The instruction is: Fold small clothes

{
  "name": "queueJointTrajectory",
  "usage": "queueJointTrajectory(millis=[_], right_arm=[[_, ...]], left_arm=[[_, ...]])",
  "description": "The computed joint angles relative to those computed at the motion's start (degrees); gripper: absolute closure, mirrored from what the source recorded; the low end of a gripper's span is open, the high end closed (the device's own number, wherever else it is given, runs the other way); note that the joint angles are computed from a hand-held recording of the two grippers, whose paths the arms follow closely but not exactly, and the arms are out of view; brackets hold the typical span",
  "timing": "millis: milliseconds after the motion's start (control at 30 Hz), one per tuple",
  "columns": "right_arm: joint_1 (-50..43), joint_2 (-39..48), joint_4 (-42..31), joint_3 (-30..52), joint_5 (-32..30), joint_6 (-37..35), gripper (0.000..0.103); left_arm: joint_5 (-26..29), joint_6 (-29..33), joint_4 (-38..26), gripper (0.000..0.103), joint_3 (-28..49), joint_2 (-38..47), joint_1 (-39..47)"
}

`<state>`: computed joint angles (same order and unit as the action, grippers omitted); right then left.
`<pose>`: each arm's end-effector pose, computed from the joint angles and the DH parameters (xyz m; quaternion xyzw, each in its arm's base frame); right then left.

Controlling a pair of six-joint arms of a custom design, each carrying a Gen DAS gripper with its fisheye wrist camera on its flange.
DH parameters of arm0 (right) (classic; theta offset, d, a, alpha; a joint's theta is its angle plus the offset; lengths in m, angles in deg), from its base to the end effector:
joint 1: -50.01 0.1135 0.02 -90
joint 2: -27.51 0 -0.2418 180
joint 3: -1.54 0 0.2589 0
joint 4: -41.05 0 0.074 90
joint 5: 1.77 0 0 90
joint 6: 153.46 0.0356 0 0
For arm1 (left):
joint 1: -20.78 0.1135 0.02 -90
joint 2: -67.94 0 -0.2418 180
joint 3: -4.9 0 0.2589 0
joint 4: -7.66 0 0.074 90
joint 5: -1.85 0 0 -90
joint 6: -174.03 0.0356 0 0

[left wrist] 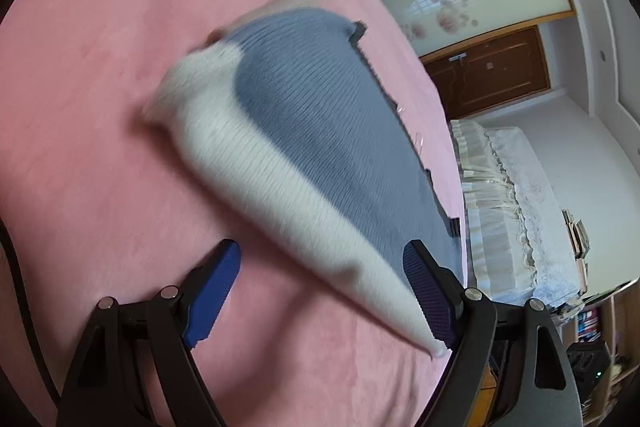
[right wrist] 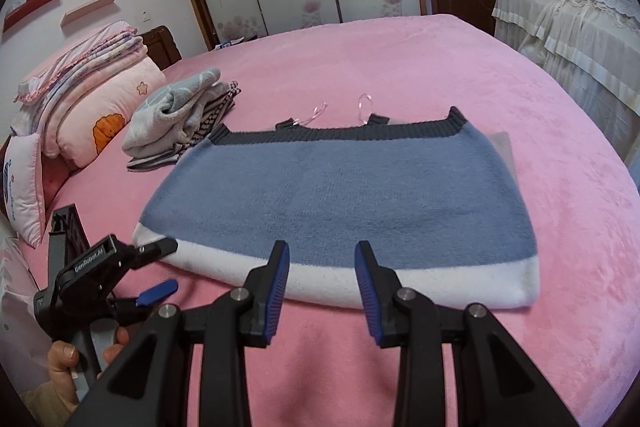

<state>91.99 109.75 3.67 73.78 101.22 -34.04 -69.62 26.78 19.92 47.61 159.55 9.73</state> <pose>0.2402 0.2054 0.2281 -0.0604 0.9246 0.1251 0.3547 0.2760 -0.0654 0.0958 -0.2795 0.8395 -0.3678 0.2860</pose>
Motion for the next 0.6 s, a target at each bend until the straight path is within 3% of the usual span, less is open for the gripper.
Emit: queueJointTrajectory(millis=[100, 367, 600], right_arm=[[0.06, 1.8, 0.46, 0.41, 0.14, -0.03, 0.069], [-2.21, 5.89, 1.6, 2.82, 0.1, -0.27, 0.069], [-5.12, 13.66, 2.01, 9.52, -1.27, -1.47, 0.07]], left_arm=[[-3.6, 2.22, 0.28, 0.02, 2.79, 2.28, -1.11], [-4.86, 0.83, 2.42, 0.018, 10.11, 9.86, -0.09], [-5.82, 0.68, 7.73, 0.015, 10.31, 13.11, 1.28]])
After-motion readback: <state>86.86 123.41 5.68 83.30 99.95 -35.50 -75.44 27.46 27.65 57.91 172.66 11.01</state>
